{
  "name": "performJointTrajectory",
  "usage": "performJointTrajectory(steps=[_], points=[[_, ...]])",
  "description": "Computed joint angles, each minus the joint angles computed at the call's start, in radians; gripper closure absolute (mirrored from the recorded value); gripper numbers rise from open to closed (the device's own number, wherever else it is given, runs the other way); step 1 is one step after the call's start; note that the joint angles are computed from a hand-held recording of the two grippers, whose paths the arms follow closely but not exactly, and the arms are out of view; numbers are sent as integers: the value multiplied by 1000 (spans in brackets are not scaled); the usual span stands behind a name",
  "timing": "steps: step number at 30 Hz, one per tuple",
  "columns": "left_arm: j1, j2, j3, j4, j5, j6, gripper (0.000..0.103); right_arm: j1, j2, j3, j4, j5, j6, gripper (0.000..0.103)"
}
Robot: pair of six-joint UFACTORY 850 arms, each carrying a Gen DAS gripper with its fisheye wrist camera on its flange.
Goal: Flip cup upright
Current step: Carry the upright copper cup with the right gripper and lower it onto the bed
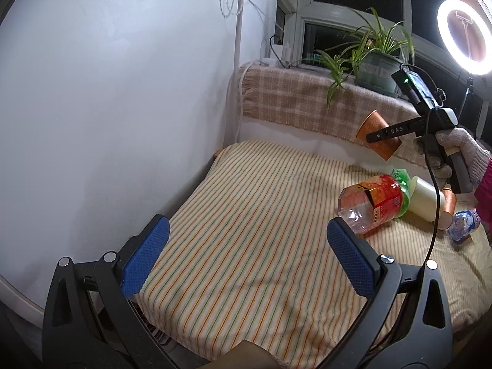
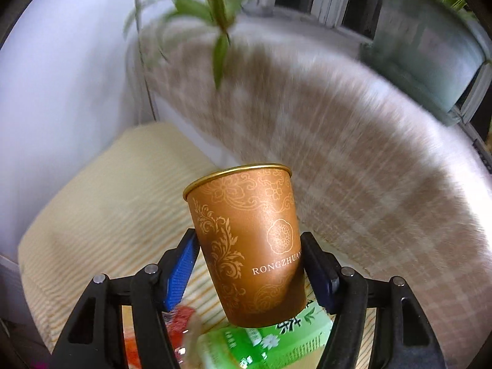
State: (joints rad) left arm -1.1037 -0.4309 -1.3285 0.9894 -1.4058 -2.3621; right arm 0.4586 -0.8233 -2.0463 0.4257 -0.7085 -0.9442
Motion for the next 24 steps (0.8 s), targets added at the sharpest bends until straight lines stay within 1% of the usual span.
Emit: performJointTrajectory(steps=[7, 11, 13, 15, 19, 21, 22, 24], points=[[-18, -16, -33, 34, -17, 10, 0, -38, 155, 185, 187, 25, -112, 35], [-20, -25, -51, 59, -2, 17, 0, -99, 264, 321, 312, 14, -194, 35], [-20, -31, -62, 74, 10, 22, 0, -131, 325, 402, 361, 2, -219, 34], [-17, -40, -77, 90, 25, 34, 0, -153, 363, 459, 395, -11, -212, 34], [-7, -56, -102, 126, 80, 51, 0, -219, 414, 572, 432, -49, -164, 34], [-1, -67, -117, 139, 117, 61, 0, -247, 420, 619, 449, -59, -132, 34], [2, -69, -120, 144, 136, 62, 0, -263, 424, 645, 458, -65, -114, 34], [9, -71, -123, 163, 200, 59, 0, -288, 424, 675, 464, -76, -83, 34]])
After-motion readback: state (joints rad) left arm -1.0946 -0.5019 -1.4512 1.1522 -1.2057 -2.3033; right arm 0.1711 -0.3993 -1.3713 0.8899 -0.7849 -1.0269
